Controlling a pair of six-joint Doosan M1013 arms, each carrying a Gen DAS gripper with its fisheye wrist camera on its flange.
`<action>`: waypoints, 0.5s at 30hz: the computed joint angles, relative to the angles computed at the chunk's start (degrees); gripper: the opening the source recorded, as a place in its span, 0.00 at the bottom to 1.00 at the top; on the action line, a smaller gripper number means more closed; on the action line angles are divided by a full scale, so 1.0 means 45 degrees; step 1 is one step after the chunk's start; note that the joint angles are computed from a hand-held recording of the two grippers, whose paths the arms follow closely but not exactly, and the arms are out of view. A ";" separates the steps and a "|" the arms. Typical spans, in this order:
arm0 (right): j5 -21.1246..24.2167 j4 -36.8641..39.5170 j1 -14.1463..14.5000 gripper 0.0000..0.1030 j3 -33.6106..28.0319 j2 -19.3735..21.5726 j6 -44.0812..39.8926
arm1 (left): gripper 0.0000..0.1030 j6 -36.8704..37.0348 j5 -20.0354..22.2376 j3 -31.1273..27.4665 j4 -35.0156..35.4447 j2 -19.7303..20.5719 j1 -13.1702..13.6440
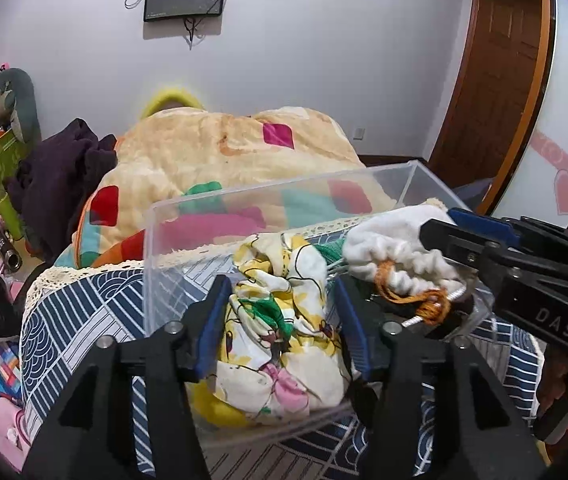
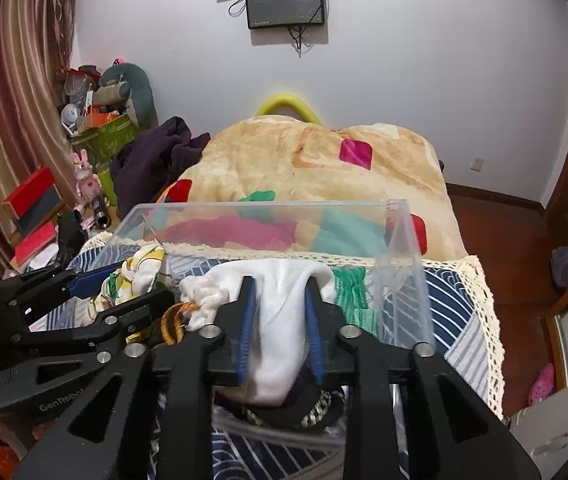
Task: Organize soft objects
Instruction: 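Drop the floral scrunchie in with left tool while right drops white pouch, then drop the beaded bracelet in with left tool while right drops green sponge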
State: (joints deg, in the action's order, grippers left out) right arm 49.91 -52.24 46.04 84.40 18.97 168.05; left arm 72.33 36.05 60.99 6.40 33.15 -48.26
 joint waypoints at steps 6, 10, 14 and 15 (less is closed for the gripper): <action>0.0202 -0.1349 0.0428 0.53 0.0460 -0.0489 0.1085 | 0.62 -0.0188 -0.0803 0.0744 0.0002 -0.0705 0.0011; 0.0233 -0.2265 0.0754 0.63 0.0744 -0.0775 0.1869 | 0.72 -0.0248 -0.1458 0.1385 0.0256 -0.1309 -0.0088; 0.0326 -0.2948 0.1142 0.69 0.0917 -0.0938 0.2157 | 0.89 -0.0618 -0.1944 0.2101 0.0808 -0.1940 -0.0252; 0.0383 -0.3148 0.1252 0.71 0.0960 -0.0963 0.2236 | 0.92 -0.0853 -0.2064 0.2307 0.1053 -0.2108 -0.0304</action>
State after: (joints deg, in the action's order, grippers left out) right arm 51.63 -66.41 51.68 88.72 14.64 178.11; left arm 68.49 26.76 71.37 11.15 23.67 -49.63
